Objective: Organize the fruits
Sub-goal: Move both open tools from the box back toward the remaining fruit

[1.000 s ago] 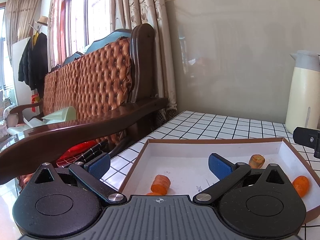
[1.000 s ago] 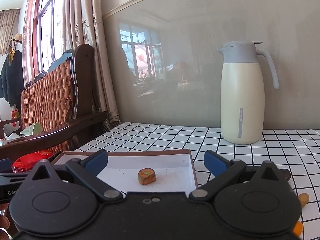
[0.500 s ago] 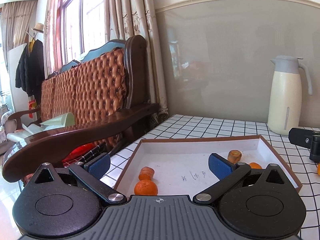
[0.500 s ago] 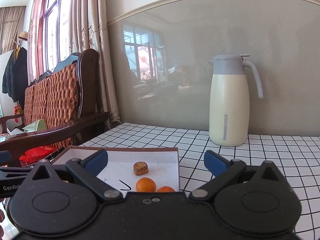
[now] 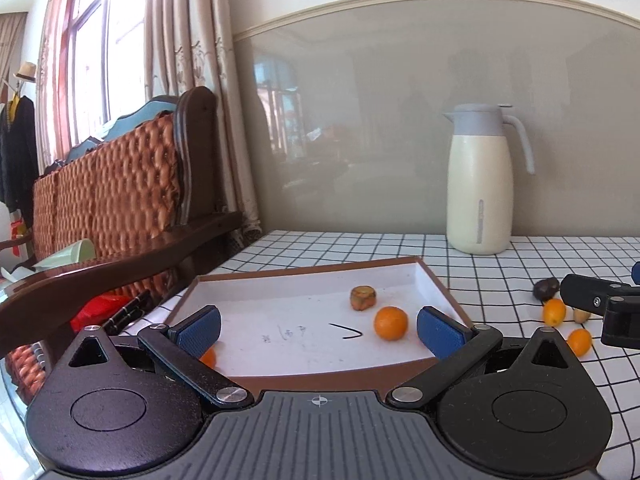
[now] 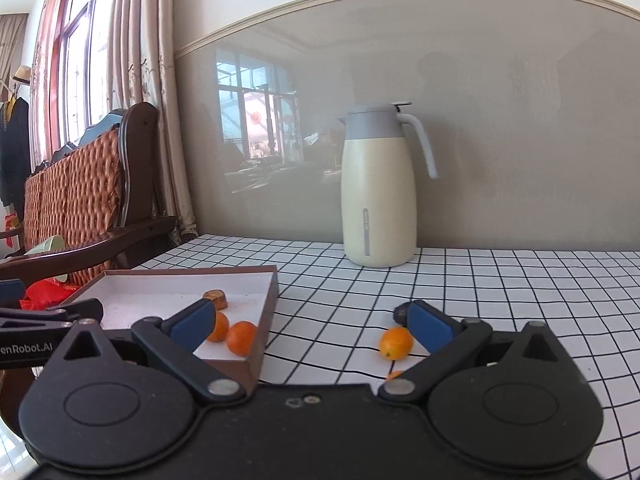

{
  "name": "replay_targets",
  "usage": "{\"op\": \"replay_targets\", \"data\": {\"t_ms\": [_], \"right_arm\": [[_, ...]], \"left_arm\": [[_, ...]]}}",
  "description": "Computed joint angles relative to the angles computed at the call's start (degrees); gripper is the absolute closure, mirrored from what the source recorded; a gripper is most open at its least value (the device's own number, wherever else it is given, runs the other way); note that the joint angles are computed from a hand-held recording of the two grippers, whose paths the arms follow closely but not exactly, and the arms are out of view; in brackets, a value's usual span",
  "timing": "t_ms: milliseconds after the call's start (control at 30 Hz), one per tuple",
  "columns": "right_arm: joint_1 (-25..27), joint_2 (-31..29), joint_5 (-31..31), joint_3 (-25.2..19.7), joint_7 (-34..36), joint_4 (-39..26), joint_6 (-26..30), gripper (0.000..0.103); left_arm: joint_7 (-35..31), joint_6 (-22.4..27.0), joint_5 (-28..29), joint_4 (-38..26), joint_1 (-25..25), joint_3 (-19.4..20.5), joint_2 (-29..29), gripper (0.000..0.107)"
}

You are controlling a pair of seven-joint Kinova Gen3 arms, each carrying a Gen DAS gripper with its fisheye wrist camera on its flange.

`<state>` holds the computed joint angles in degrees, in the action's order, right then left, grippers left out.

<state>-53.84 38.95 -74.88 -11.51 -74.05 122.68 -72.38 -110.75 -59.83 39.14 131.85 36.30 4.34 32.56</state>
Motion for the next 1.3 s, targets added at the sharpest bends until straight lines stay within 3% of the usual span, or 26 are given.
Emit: {"op": "replay_targets", "data": {"t_ms": [267,733,1000,1300], "right_arm": [[-1.77,0.32,-5.95,-0.52,-6.64,5.45,-2.93,0.006],[-2.92,0.64,-14.25,0.06,-16.61,11.79,-2.87,0.006],[-3.55,0.85,-15.89,0.99,-21.24,14.44,-2.53,0.006],[-3.04,1.04,-15.65,2.12,-24.78,16.12,-0.83,0.006]], "left_arm": [[0.3,-0.55,-3.68,-0.84,3.24,1.76,2.47,0.004],[-2.13,6.88,-7.79,-8.69,7.02,2.65,6.44,0.004],[-4.9,13.6,-6.16,-15.22,9.25,2.06,8.69,0.005],[-9.75,17.74,1.79,-22.22,13.01,-0.11,11.47,0.008]]}}
